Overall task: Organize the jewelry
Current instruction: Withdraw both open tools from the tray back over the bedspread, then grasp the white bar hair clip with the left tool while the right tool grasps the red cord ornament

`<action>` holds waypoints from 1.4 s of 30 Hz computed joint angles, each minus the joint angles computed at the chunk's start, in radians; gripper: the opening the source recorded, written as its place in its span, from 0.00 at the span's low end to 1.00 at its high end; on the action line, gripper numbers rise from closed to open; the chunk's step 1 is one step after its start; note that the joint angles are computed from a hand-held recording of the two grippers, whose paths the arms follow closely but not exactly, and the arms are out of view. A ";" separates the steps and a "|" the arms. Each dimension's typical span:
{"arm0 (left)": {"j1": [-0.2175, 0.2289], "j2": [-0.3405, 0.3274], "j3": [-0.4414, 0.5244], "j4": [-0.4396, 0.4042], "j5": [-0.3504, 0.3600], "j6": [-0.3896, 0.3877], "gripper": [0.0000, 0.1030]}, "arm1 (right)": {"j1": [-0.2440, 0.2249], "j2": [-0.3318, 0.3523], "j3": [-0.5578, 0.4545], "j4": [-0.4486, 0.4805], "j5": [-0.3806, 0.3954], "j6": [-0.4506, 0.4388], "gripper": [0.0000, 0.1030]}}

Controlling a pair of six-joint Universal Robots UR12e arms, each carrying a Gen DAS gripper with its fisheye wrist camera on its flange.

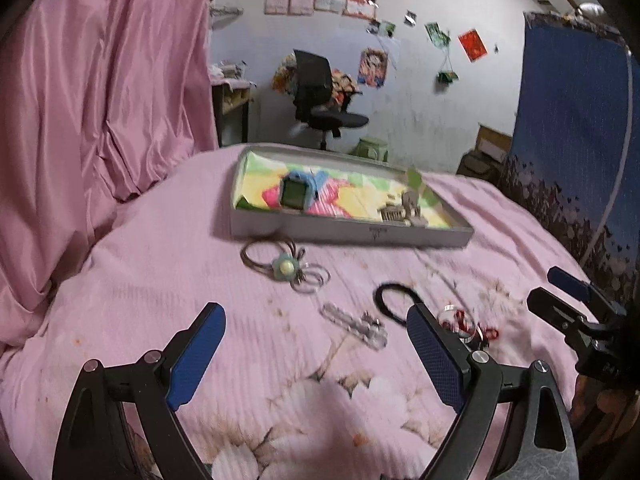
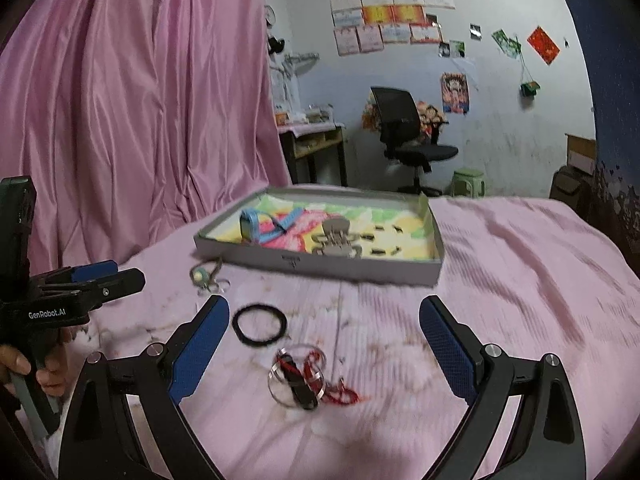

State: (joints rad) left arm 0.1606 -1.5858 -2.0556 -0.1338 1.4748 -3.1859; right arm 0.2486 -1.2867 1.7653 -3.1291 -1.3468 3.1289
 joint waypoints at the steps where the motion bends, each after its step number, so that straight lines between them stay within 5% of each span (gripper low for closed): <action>1: -0.001 0.000 0.001 -0.010 -0.002 0.006 0.89 | -0.001 -0.004 -0.001 0.033 -0.003 -0.003 0.91; 12: -0.002 -0.002 0.014 -0.105 -0.068 0.068 0.86 | -0.014 -0.010 -0.018 0.246 -0.001 -0.012 0.89; 27: -0.025 -0.036 0.062 -0.221 -0.122 0.165 0.60 | -0.003 -0.005 -0.045 0.390 -0.014 -0.054 0.49; 42: -0.035 -0.074 0.102 -0.268 -0.080 0.106 0.38 | 0.004 0.014 -0.078 0.485 -0.056 -0.064 0.26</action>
State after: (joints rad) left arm 0.1253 -1.6597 -1.9540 -0.4017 1.3946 -3.0794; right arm 0.2530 -1.2722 1.6873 -2.6444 -1.4023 3.0650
